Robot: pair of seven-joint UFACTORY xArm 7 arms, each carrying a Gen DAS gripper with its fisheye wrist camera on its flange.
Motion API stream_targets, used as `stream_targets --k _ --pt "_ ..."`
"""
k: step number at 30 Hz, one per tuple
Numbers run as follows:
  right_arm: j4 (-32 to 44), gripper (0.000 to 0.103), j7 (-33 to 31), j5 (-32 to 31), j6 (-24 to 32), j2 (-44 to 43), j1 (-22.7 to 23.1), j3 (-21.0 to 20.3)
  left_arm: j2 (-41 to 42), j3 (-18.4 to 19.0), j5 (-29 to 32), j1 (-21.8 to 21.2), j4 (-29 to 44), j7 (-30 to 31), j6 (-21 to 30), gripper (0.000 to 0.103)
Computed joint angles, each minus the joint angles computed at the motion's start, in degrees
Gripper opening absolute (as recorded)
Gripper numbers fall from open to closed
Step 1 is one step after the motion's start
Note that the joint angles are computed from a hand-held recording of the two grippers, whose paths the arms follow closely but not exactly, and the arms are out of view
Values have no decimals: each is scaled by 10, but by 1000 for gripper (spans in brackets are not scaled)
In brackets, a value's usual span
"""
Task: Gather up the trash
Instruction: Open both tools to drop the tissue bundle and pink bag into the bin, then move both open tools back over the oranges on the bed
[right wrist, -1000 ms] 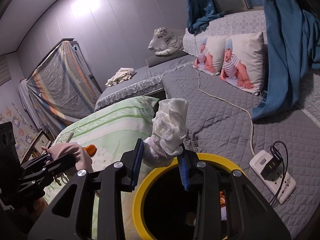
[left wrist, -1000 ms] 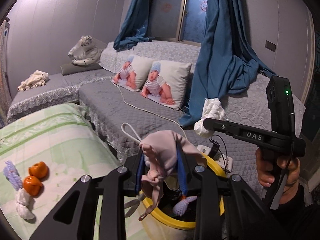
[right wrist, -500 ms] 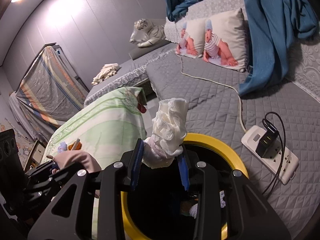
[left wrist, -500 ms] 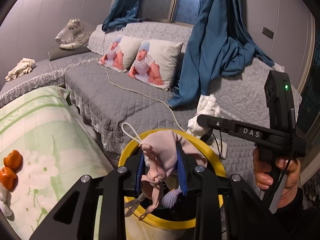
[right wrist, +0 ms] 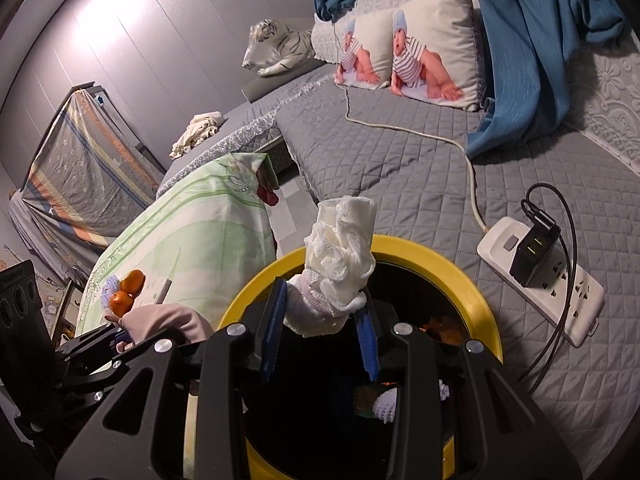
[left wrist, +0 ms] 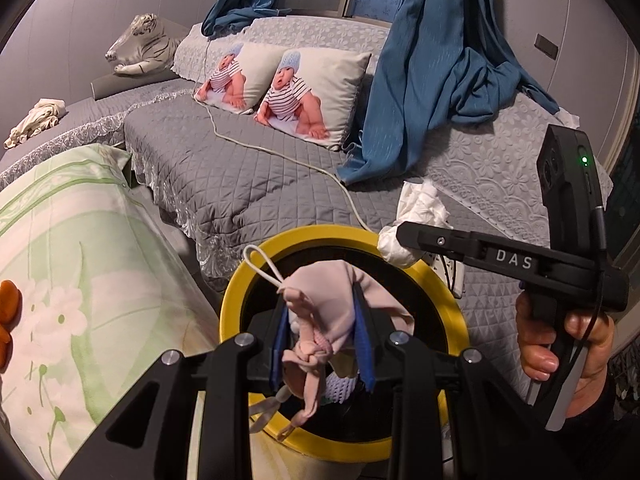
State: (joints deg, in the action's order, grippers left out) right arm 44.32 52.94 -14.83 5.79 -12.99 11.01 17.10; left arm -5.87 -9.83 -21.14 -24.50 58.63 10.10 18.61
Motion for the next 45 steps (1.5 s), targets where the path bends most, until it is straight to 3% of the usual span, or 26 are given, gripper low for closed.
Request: stream_targets --k 15,18,20,24,26,35,45 --pt "3 34 21 -15 15 0 -9 2 0 2 -33 -5 2 27 13 31" --pt "1 37 35 -21 20 -3 -14 3 -5 6 -56 -8 -2 42 16 39" --pt "-3 43 42 -20 20 -7 -16 1 -9 6 -62 -8 -4 44 12 52" --pt "-7 46 57 -28 27 -17 -24 7 -22 10 -60 -6 -15 40 2 59" --pt "-9 47 61 -30 28 -22 -26 7 -27 10 -51 -3 -18 26 -4 67" --pt "10 54 58 -42 13 -25 -29 25 -56 29 -12 23 -27 -28 -25 76" --pt "100 69 84 -119 18 23 -26 62 -114 43 92 93 -45 -106 -39 88"
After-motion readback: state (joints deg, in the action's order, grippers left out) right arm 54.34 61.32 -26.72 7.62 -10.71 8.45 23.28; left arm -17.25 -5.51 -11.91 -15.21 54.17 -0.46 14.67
